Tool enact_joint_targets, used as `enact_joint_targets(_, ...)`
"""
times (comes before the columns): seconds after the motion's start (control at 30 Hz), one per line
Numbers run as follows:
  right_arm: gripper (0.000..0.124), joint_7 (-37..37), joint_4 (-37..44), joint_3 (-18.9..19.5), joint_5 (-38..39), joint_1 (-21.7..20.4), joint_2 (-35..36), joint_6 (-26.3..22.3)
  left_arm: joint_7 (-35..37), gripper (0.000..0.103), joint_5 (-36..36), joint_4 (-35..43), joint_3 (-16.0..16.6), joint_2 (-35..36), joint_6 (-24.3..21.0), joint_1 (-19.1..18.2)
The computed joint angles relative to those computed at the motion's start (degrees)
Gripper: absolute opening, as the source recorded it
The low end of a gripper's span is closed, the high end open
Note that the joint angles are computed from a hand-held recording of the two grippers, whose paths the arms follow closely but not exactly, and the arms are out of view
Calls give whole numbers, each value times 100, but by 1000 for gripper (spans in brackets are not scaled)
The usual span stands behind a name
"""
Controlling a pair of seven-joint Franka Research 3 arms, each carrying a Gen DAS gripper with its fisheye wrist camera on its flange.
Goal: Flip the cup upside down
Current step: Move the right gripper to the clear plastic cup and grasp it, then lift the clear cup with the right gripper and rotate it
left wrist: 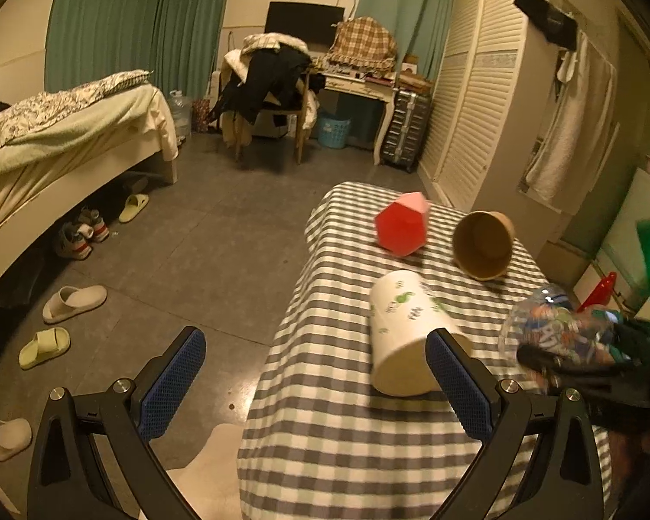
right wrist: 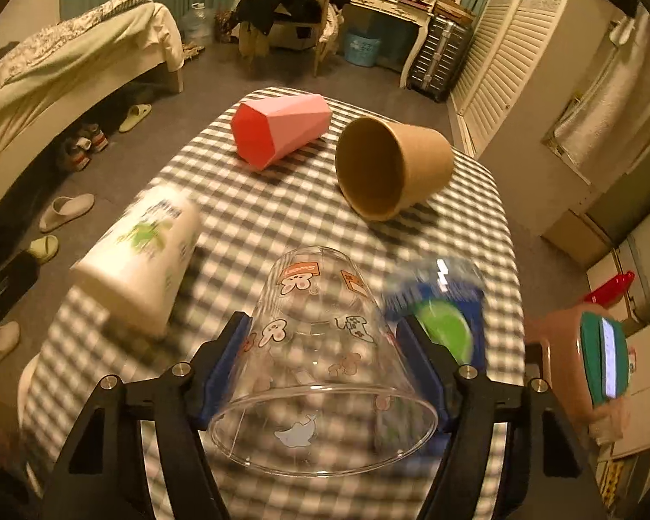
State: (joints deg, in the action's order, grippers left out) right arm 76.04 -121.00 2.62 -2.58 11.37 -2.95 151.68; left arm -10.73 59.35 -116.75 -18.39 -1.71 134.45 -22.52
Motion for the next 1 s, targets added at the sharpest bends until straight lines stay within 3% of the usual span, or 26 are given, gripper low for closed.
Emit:
enact_joint_targets(0.17, 69, -334, -613, -75, 774, 16, -679, -469, 6, 103, -22, -36, -112, -107, -233, -107)
enact_joint_targets(0.5, 69, -556, -1618, -2, 1038, -52, -1279, -315, 44, 103, -256, 2, -283, -182, -846, -280)
enact_joint_targets(0.63, 70, -967, -1671, -185, 1539, 42, -1357, -340, 190, 103, -393, 207, -312, 4, -1057, -404)
enact_joint_targets(0.83, 82, -2054, -1644, -605, 2680, 170, -1747, -398, 590, 103, -650, 680, -266, 359, -1239, -600)
enact_joint_targets(0.9, 86, -2278, -1624, -666, 2829, 65, -1842, -276, 775, 103, -724, 895, -230, 513, -1196, -661)
enact_joint_targets(1.0, 88, -2356, -1493, -643, 2724, -196, -1794, -41, 1255, 103, -1028, 1205, -140, 749, -756, -685)
